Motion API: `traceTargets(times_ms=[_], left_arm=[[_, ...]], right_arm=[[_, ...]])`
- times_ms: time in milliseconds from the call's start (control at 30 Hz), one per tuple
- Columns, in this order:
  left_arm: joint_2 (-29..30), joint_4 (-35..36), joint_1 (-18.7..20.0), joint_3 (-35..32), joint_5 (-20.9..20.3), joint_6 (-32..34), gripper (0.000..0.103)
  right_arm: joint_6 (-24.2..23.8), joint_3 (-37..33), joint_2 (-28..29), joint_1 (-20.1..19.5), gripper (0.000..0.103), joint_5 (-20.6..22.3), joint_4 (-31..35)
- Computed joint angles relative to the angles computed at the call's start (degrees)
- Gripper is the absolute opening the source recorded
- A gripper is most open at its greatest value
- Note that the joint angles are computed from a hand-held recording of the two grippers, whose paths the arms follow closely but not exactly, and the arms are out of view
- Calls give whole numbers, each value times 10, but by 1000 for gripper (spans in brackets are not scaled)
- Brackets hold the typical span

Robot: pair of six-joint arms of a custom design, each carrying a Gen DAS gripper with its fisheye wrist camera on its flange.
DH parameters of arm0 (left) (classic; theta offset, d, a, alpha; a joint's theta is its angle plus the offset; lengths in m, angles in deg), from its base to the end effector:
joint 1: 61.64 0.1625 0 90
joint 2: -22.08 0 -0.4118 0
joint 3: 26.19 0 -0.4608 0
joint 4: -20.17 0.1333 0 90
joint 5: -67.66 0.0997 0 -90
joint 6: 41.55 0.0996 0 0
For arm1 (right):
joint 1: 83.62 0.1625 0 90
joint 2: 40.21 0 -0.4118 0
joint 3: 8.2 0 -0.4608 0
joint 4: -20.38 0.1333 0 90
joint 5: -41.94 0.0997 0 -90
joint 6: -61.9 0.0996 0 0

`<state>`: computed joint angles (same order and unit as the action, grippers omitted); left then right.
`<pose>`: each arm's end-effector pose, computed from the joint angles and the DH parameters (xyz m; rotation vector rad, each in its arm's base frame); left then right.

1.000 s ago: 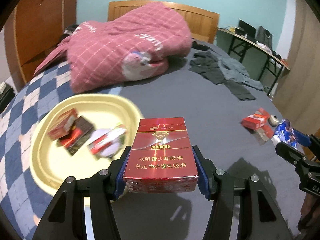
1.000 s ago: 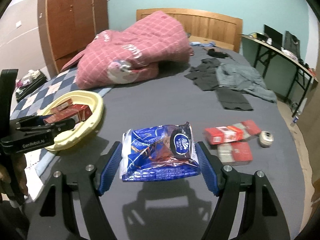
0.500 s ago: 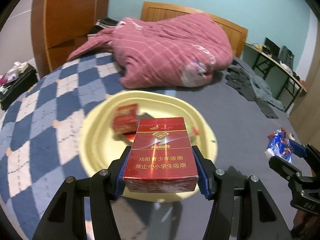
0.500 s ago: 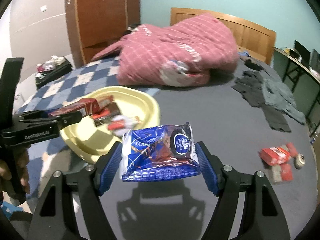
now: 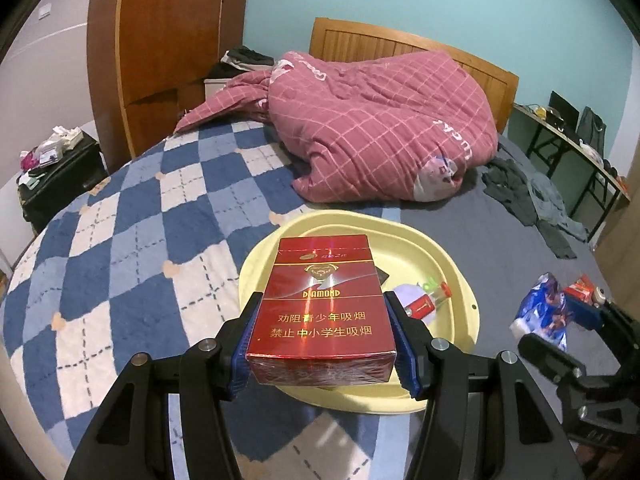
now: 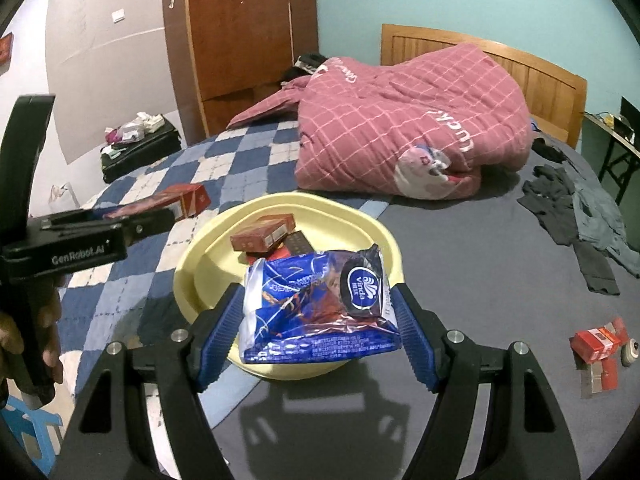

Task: Organize objects
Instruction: 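Lower and release the box and bag into the yellow basin with both tools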

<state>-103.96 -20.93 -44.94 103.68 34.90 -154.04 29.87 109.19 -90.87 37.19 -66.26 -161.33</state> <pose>-0.1627 -0.2754 0.3527 -0.1628 2.0864 -1.1515 0.3815 -0.4402 0.0140 1.3549 -2.4058 0.6065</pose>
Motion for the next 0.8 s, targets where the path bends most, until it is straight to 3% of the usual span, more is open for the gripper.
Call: traceTargets(times_ms=[400,467,800], left_arm=[[-44,-243,135,84,47,234,57],[-54,-317,168,102,51,298,57],[-47,-534,248,153,80,506,56]], right_arm=[[-8,-38,70,-13,74,-31,18],[-9,-50,85,-14,74,-33,21],[-13,-102,153,-18,74,-48,44]])
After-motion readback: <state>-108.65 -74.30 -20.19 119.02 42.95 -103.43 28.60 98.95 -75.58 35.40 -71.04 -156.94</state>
